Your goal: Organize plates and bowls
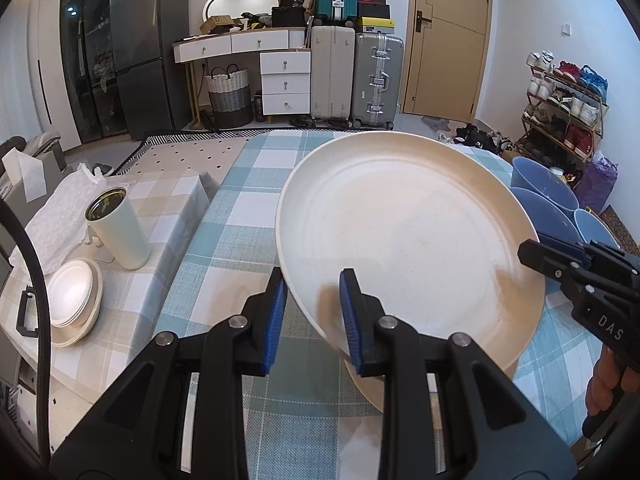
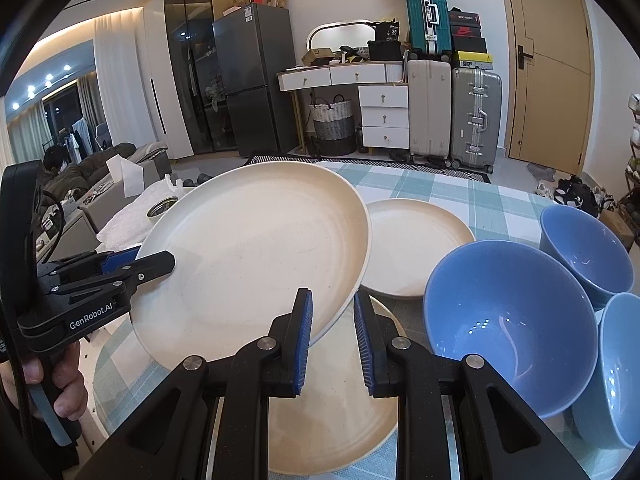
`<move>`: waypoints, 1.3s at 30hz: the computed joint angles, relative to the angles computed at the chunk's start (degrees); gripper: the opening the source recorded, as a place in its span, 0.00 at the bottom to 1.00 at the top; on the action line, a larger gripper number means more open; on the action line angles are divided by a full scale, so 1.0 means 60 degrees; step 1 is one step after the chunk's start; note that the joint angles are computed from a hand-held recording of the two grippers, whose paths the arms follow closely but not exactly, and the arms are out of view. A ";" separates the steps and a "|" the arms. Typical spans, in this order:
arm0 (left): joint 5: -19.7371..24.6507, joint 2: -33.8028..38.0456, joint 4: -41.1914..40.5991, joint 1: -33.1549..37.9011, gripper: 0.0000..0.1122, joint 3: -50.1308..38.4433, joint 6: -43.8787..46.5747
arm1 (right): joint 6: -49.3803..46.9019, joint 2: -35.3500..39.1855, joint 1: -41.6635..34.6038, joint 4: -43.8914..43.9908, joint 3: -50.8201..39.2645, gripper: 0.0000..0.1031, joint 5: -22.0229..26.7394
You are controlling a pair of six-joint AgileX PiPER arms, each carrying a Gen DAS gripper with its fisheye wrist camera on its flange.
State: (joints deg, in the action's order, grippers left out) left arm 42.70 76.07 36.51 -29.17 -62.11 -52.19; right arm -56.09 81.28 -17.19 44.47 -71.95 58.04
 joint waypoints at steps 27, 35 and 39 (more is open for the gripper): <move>-0.1152 0.0176 0.0689 -0.0373 0.21 0.1503 -0.0944 | -0.1704 -0.0693 -0.0987 0.0397 0.1803 0.21 -0.0249; -0.1402 0.0544 0.1022 -0.0459 0.21 0.1622 -0.1256 | -0.1953 -0.0758 -0.1141 0.0375 0.2210 0.21 -0.0455; -0.1492 0.0761 0.1111 -0.0485 0.21 0.1690 -0.1339 | -0.1956 -0.0732 -0.1102 0.0282 0.2394 0.21 -0.0604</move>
